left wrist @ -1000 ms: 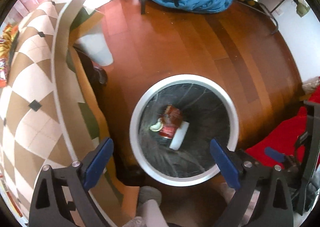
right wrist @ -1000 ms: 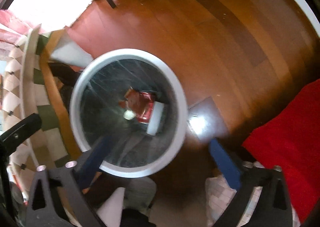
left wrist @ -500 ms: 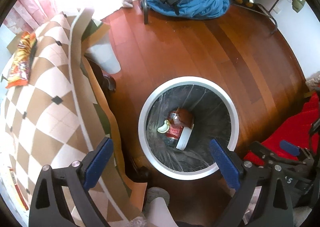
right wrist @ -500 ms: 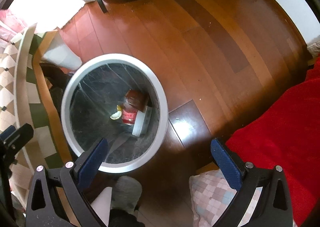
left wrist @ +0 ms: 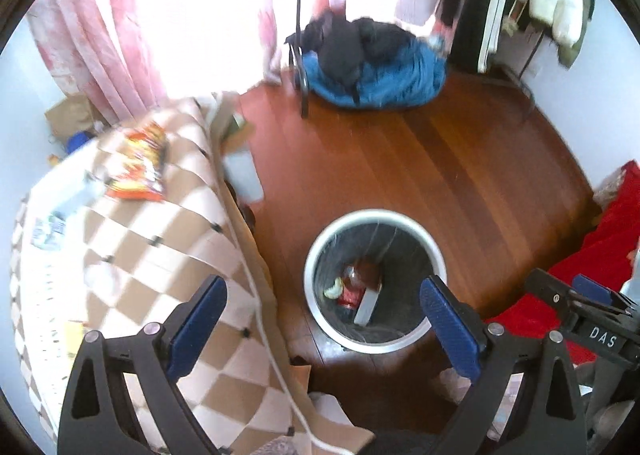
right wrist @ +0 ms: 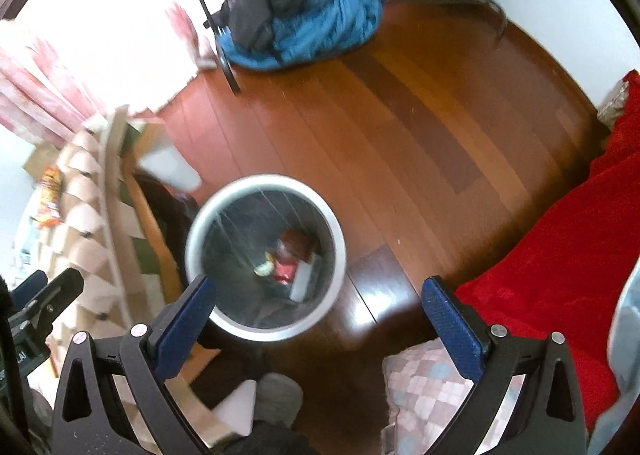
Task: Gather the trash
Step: 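Move both tools back over the table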
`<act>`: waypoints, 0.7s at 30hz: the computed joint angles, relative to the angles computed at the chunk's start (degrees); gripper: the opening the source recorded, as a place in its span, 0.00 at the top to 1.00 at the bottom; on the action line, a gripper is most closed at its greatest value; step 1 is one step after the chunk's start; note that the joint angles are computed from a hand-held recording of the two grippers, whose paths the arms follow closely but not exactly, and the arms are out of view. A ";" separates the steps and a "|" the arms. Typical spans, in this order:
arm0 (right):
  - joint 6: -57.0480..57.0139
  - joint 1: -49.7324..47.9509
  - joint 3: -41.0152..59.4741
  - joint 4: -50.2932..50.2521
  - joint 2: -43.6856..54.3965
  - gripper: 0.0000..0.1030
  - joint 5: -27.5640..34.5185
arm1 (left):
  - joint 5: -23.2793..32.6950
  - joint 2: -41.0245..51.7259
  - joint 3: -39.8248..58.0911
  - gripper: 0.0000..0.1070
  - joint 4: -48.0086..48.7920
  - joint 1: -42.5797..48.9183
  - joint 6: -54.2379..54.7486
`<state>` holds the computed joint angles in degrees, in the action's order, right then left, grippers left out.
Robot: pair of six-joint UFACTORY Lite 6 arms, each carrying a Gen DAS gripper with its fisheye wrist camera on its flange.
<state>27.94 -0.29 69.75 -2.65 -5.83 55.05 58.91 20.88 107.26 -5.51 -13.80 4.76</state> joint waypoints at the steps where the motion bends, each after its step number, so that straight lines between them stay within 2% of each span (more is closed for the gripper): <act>1: 1.27 1.12 1.90 -0.59 -0.91 0.00 1.54 | 0.63 -1.29 0.47 0.08 -0.29 0.79 0.51; 8: 12.76 14.83 19.49 -6.00 -1.30 0.00 12.24 | 7.27 -8.13 6.36 0.08 -4.05 12.94 6.85; 13: 22.74 30.64 34.66 -9.99 6.13 0.00 18.76 | 8.37 -14.49 0.07 0.08 -9.51 28.90 17.67; 17: 28.88 42.75 44.76 -10.33 15.62 0.00 20.00 | 5.96 -17.27 -8.67 0.08 -12.03 45.88 30.02; 21: 30.96 52.04 53.74 -6.73 29.30 0.00 17.33 | 1.09 -16.52 -16.56 0.07 -11.78 59.08 39.19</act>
<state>58.91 51.75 123.50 -9.38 23.47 72.38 60.00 4.36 90.70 -17.29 45.28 43.94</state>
